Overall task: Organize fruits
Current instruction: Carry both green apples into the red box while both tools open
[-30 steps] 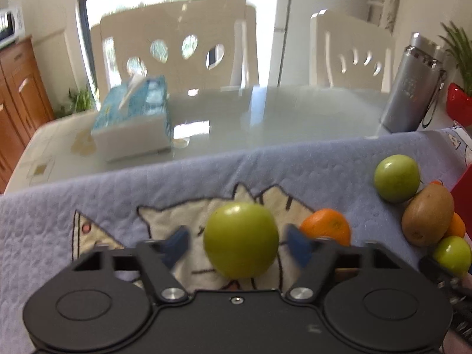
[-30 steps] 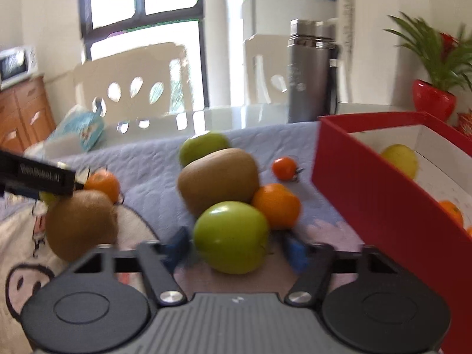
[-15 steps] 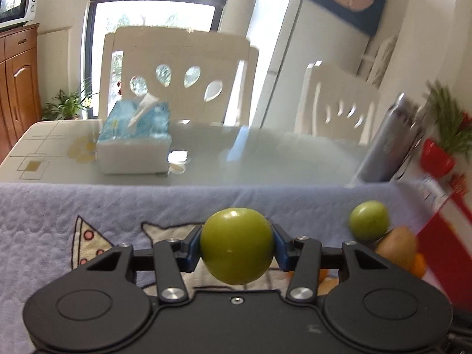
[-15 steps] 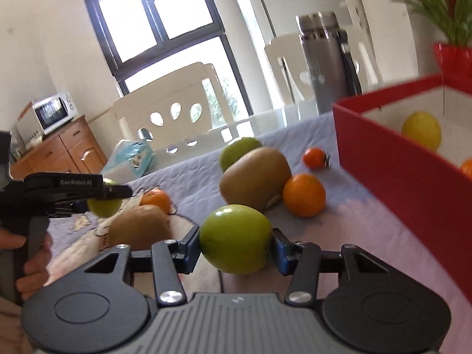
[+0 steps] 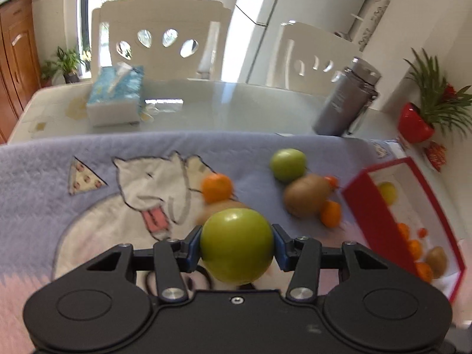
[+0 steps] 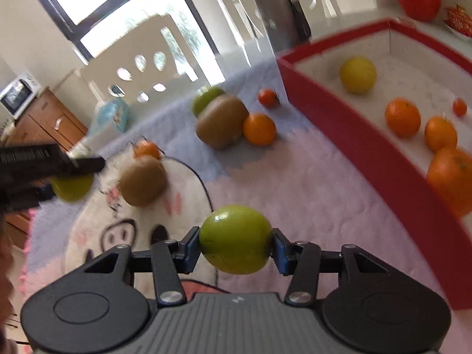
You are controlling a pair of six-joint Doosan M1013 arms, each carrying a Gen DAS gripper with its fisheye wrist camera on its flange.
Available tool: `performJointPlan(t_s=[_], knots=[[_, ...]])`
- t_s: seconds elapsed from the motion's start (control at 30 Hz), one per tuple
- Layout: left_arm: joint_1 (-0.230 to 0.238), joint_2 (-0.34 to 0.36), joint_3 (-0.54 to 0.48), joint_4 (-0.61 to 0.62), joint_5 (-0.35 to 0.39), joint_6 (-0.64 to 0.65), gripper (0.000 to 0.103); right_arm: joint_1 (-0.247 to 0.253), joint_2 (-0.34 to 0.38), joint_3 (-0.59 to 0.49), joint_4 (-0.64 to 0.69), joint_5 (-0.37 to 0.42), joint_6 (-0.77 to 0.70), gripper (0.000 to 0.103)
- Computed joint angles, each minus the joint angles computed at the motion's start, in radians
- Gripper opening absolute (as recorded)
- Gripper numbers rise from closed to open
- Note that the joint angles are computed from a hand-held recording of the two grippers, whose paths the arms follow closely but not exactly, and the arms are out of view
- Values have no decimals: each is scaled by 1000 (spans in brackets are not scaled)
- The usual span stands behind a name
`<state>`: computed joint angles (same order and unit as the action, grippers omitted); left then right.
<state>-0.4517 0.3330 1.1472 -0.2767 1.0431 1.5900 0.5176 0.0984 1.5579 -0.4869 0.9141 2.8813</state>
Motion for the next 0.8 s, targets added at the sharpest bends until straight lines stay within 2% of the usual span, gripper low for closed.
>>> performJointPlan(t_s=[0.2, 0.27, 0.37, 0.6, 0.7, 0.8], knots=[[-52, 25, -66, -5, 57, -6, 58, -42, -53, -16, -119, 73, -6, 52], [-76, 40, -99, -28, 59, -4, 58, -73, -77, -10, -135, 96, -23, 52], [-126, 73, -162, 0, 73, -19, 58, -145, -113, 10, -120, 107, -51, 52], [-241, 168, -302, 90, 107, 50, 58, -327, -158, 76, 92, 15, -147, 52], [-257, 207, -350, 42, 143, 75, 58, -409, -168, 113, 244, -59, -160, 52], [-275, 256, -411, 48, 215, 44, 58, -456, -169, 135, 355, -75, -196, 52]])
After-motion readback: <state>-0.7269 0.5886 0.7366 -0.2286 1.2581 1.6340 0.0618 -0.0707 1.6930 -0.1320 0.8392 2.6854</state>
